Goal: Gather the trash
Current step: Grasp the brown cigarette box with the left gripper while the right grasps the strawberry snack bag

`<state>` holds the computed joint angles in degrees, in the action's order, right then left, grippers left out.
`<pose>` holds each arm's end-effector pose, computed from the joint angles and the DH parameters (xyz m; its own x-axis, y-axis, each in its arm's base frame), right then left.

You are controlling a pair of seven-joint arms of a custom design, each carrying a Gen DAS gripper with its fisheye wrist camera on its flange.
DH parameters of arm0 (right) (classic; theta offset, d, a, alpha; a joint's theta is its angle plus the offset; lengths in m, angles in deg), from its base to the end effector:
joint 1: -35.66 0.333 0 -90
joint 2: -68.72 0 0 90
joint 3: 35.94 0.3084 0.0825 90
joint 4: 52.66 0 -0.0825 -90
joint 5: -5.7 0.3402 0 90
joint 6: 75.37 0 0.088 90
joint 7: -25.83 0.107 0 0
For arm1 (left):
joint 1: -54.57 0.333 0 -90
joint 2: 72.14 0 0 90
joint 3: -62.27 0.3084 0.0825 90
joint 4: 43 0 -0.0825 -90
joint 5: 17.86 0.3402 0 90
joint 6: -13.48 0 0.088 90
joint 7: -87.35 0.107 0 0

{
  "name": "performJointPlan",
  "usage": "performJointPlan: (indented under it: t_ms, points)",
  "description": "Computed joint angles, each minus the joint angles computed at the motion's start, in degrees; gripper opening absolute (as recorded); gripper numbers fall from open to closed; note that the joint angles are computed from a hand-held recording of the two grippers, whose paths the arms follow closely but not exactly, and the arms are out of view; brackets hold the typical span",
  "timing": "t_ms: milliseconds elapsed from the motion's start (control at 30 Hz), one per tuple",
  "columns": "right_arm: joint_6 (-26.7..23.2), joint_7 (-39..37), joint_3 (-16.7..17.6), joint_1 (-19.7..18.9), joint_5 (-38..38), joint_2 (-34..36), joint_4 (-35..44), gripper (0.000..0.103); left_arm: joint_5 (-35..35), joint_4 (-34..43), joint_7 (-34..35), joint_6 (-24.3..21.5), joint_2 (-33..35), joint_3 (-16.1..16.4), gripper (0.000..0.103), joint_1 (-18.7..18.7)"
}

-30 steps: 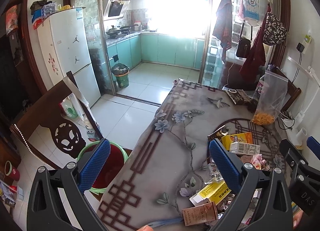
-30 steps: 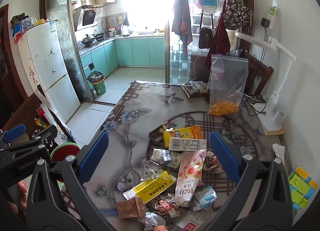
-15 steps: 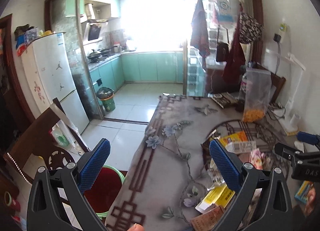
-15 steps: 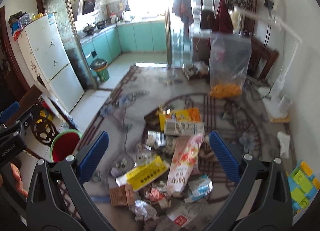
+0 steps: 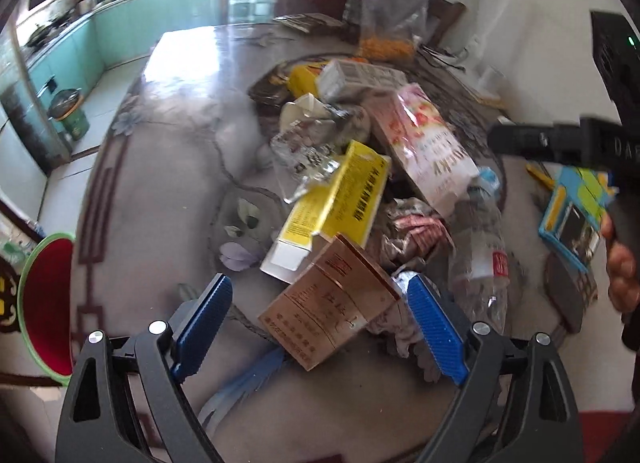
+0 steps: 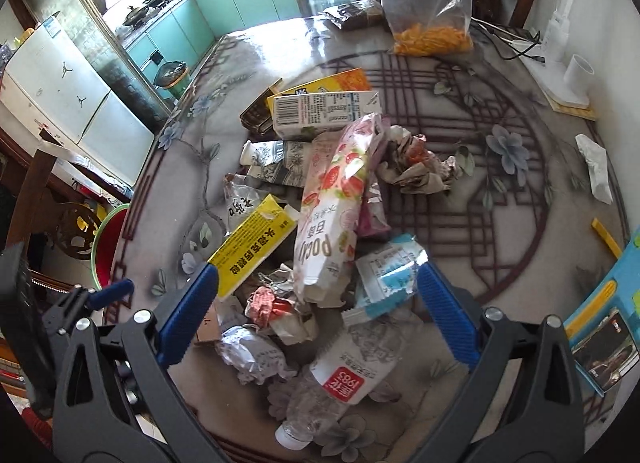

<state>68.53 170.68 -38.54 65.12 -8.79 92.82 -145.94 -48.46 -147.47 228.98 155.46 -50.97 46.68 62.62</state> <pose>0.5926 0.3076 0.4412 -0.2528 -0.9455 -0.2053 -0.8400 0.3198 -0.4383 0.6232 -0.0642 0.3887 -0.6110 -0.7705 0.1816 -0.7346 0.4665 -0.4926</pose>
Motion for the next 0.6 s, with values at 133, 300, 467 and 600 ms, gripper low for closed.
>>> performJointPlan:
  t_ms: [133, 300, 467, 600]
  points:
    - [0.4, 0.1, 0.0, -0.6, 0.5, -0.6, -1.4, 0.098, 4.8, 2.1, 9.6, -2.1, 3.2, -0.3, 0.086, 0.2]
    - [1.3, -1.9, 1.1, -2.2, 3.9, -0.6, -2.5, 0.098, 10.5, 7.8, 10.3, -5.7, 8.2, -0.3, 0.085, -0.8]
    - [4.5, -3.2, 1.2, -3.3, 7.8, 1.8, -0.7, 0.098, 11.0, 12.9, 4.8, -10.1, 12.2, -0.3, 0.057, -0.9]
    - [2.6, -4.7, 0.3, -3.1, 8.7, 6.2, 5.4, 0.098, 7.7, 9.5, 6.3, -10.0, 9.8, -2.0, 0.055, 1.6]
